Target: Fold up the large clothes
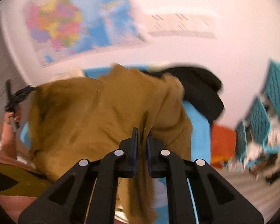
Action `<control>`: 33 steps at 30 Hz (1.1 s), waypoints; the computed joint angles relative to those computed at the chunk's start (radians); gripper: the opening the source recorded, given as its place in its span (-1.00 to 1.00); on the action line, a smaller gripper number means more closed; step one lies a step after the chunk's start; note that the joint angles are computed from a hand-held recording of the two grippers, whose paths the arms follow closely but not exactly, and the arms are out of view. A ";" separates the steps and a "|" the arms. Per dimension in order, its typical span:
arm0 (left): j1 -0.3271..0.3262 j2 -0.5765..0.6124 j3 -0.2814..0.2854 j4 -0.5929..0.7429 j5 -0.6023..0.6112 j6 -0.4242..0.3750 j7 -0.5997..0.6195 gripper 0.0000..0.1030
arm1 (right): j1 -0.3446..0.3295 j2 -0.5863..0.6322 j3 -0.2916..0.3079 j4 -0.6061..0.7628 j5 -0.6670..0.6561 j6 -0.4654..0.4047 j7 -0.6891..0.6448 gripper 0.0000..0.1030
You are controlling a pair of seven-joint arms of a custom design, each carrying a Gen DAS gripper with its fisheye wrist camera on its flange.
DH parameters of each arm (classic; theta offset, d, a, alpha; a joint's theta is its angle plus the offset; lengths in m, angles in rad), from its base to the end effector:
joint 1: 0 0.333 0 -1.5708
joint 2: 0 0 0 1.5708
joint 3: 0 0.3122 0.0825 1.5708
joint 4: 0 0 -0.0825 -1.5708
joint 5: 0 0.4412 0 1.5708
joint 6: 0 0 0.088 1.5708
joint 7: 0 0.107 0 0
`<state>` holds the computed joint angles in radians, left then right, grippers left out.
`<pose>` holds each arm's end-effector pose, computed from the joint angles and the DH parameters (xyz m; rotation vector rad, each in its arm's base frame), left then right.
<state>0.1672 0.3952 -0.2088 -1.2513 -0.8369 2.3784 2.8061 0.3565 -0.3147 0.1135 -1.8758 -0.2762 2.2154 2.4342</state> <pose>0.7776 -0.0044 0.6266 -0.8516 2.1776 -1.2369 0.4968 0.2538 0.7111 -1.4839 2.0019 -0.4905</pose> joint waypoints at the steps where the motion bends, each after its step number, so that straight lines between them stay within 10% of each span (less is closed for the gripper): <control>1: 0.016 -0.006 -0.014 0.001 -0.033 -0.030 0.022 0.37 | 0.010 0.039 -0.006 0.047 0.015 0.015 -0.042 -0.83; 10: 0.021 0.000 -0.021 0.035 -0.082 -0.311 0.041 0.37 | -0.013 0.570 0.009 0.543 0.376 0.088 -0.440 -0.82; 18: -0.031 0.035 -0.009 0.044 0.038 -0.522 -0.028 0.39 | -0.050 0.903 0.029 0.821 0.419 0.086 -0.328 -0.55; 26: -0.086 -0.048 -0.016 -0.102 0.050 -0.635 -0.036 0.67 | -0.059 0.711 0.016 0.523 0.330 0.277 -0.239 0.25; 33: -0.122 -0.183 0.007 -0.276 -0.009 -0.606 0.076 0.87 | -0.042 0.418 -0.043 0.149 0.101 0.373 -0.001 0.31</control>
<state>0.0449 0.2119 -0.2019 -1.5274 -0.8455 1.7728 2.8820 0.3146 0.1030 0.0708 -1.7267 -0.1753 2.5880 2.4328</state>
